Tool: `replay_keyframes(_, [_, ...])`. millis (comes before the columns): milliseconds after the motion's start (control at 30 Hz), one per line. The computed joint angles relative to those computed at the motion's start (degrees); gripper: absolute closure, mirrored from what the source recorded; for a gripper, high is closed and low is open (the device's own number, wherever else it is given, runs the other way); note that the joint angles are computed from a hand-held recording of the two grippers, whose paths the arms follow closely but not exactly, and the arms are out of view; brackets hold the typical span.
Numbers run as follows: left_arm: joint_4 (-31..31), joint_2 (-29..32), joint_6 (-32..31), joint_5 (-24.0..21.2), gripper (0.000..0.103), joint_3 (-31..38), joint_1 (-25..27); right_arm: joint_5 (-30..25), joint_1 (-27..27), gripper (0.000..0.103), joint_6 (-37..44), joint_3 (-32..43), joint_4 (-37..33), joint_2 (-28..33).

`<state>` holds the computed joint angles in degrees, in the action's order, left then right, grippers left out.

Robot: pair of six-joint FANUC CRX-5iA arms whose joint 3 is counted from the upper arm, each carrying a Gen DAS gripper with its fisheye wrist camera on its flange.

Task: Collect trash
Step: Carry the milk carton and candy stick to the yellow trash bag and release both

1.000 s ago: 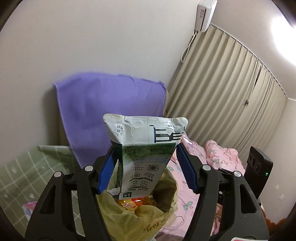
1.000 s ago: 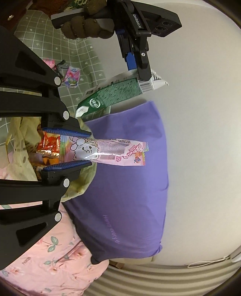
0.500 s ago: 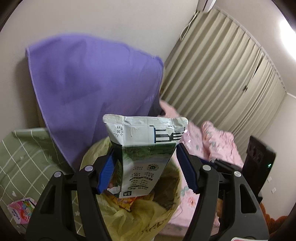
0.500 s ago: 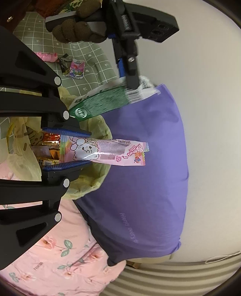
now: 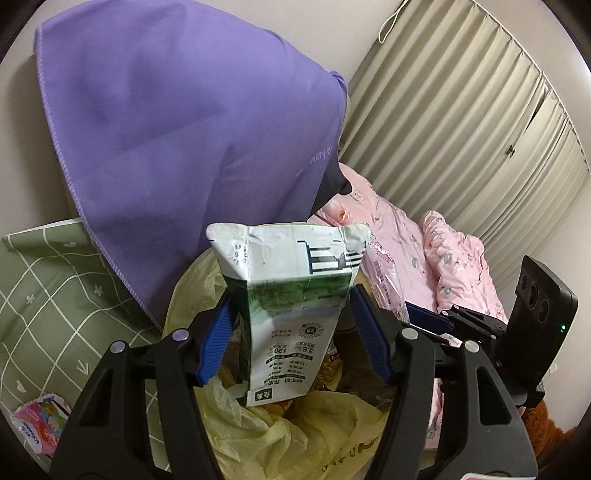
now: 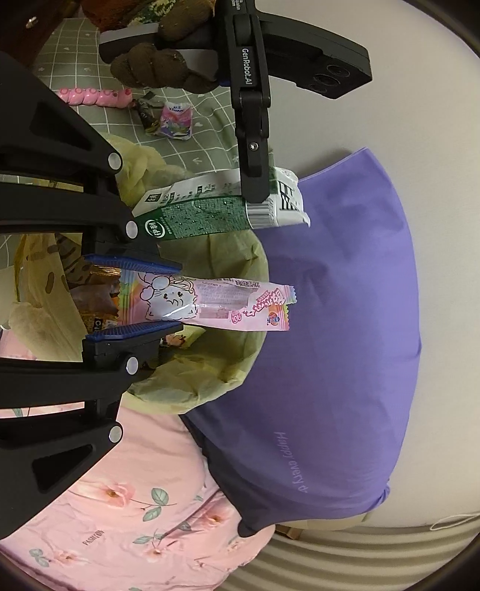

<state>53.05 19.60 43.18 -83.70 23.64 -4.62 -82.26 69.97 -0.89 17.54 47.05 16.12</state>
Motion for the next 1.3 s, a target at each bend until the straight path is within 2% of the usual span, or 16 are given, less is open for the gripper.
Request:
replay_keyframes(167, [0.1, 0.4, -1.6, -0.9, 0.045, 0.1, -1.1, -1.6, 0.2, 0.078, 0.0, 0.7, -0.4, 0.7])
replay_keyframes(433, [1.0, 1.0, -0.4, -1.6, 0.045, -0.2, -1.8, -2.7, 0.8, 0.078, -1.5, -0.4, 0.4, 0.0])
replay_keyframes(500, [2.6, 2.0, 0.3, -3.2, 0.039, 0.8, -1.7, -1.7, 0.8, 0.076, -2.2, -1.4, 0.5, -0.7])
replay_keyframes(600, [3.4, 1.9, -0.2, -3.7, 0.033, 1.3, -1.3, -1.6, 0.8, 0.067, -2.4, -1.5, 0.4, -0.7])
replay_keyframes(767, [4.0, -1.1, 0.1, -0.5, 0.029, -1.5, 0.2, -2.4, 1.2, 0.065, -2.4, -1.1, 1.5, -0.2])
replay_keyframes(867, [4.8, -4.4, -2.0, 1.7, 0.029, -5.4, 2.4, -2.1, 1.6, 0.065, -2.4, -1.2, 2.5, -0.4])
replay_keyframes(967, [6.7, -10.5, -5.5, 8.4, 0.029, -13.5, 5.7, -1.2, 2.1, 0.065, -2.4, -1.1, 3.9, -0.3])
replay_keyframes(1100, [6.0, -15.4, -7.5, 14.7, 0.029, -20.1, 10.1, 0.3, 2.3, 0.065, -1.4, 0.6, 4.5, 0.9])
replay_keyframes(1167, [4.5, -17.6, -7.6, 17.6, 0.029, -22.9, 13.1, 2.3, 2.2, 0.065, -0.9, 1.0, 4.8, 1.2])
replay_keyframes(1200, [3.8, -17.9, -7.3, 18.3, 0.029, -23.3, 14.4, 4.0, 2.1, 0.061, -0.8, 1.0, 4.9, 1.2])
replay_keyframes(1233, [2.6, -18.7, -6.6, 19.8, 0.028, -24.3, 15.9, 5.6, 1.9, 0.051, -0.7, 1.0, 4.8, 1.2])
replay_keyframes(1300, [1.0, -19.4, -5.3, 21.2, 0.028, -25.4, 18.7, 10.6, 1.4, 0.049, 0.0, 0.5, 4.8, 1.1])
